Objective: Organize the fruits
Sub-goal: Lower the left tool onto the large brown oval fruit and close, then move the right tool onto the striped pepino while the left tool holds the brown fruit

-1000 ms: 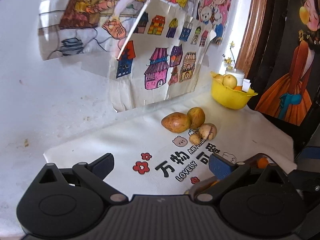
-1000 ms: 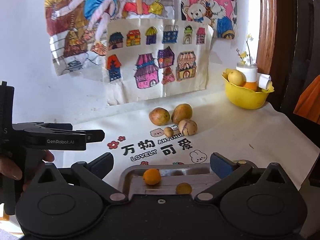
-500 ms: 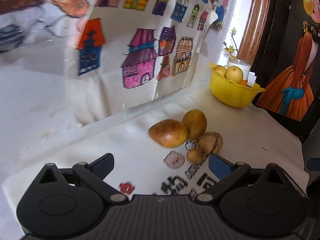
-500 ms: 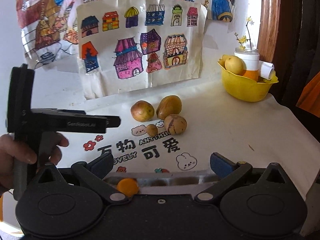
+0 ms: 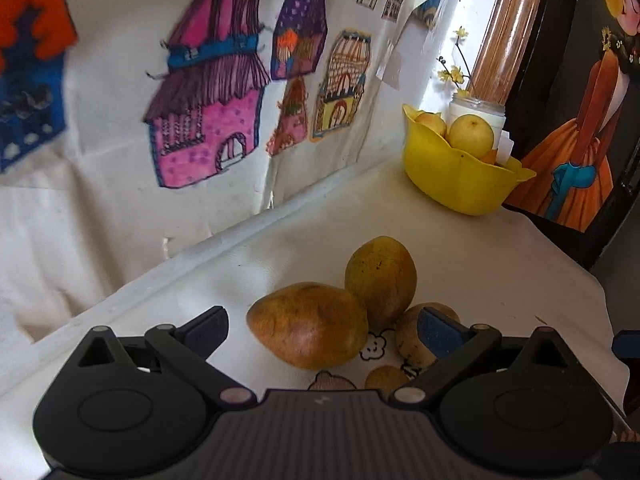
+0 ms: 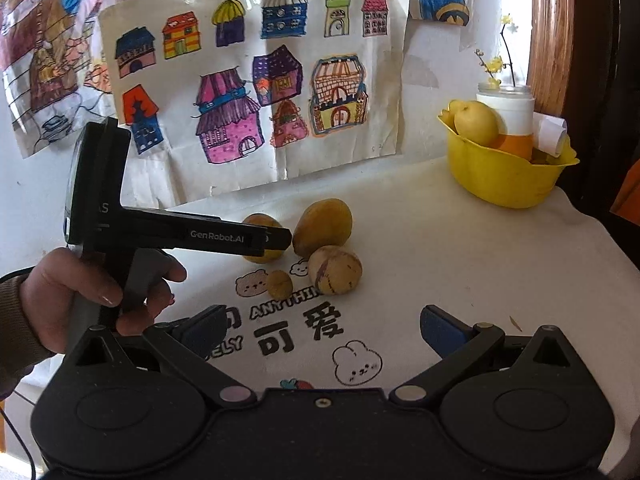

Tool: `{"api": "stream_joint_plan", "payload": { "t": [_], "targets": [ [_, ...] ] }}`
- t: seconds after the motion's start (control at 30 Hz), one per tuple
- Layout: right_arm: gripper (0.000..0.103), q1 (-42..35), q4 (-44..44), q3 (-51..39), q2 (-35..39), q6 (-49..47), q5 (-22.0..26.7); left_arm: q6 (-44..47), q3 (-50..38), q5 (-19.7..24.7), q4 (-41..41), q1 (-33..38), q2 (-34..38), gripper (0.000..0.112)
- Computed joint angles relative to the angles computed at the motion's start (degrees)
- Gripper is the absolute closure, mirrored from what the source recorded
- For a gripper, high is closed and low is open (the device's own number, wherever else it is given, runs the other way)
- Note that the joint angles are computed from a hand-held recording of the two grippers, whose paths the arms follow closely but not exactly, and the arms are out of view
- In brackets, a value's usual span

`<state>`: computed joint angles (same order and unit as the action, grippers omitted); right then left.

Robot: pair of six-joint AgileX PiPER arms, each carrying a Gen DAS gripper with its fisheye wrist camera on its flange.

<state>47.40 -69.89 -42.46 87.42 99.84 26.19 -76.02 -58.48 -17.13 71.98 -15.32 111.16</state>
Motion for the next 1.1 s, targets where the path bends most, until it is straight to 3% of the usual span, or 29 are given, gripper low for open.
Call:
{"api": "stream_joint_plan", "payload": {
  "t": [0.2, 0.33, 0.43, 0.7, 0.83, 0.93, 1.0, 1.1],
  "targets": [
    [0.001, -3.1, -2.2, -0.4, 2.2, 1.1, -3.5, -1.5, -3.9, -1.3, 2.9, 0.4, 4.4, 0.020],
    [0.001, -3.7, -3.2, -0.5, 2.7, 1.6, -4.3, 2.9, -4.9, -1.0, -0.5, -0.2, 5.5, 0.028],
    [0.001, -4.1, -3.3, -0.5, 2.8, 1.8, -4.6, 3.6, -5.0, -2.6, -0.2, 0.5, 5.7, 0.040],
    [0.001, -4.2, -2.1, -1.0, 3.1, 0.3, -5.2, 14.0, -1.1, -1.9, -6.8, 0.2, 2.8, 0.041],
    [0.001, -4.5, -1.4, -1.4, 3.6, -0.6, -5.6, 3.6, -2.7, -1.1, 2.9, 0.3, 3.7, 0.040],
    [0.001, -4.5, -0.9, -1.7, 3.6, -1.2, -5.4, 8.4, -1.9, -0.7, -1.9, -0.3, 3.9, 0.042],
    [0.001, -4.7, -0.2, -1.8, 3.7, -2.0, -5.4, 6.6, -2.3, -1.5, -0.3, -0.2, 4.1, 0.050],
    [0.001, -4.7, 0.2, -1.9, 4.0, -2.3, -5.4, 5.4, -3.3, -1.0, 0.8, -0.5, 4.6, 0.050]
  ]
}}
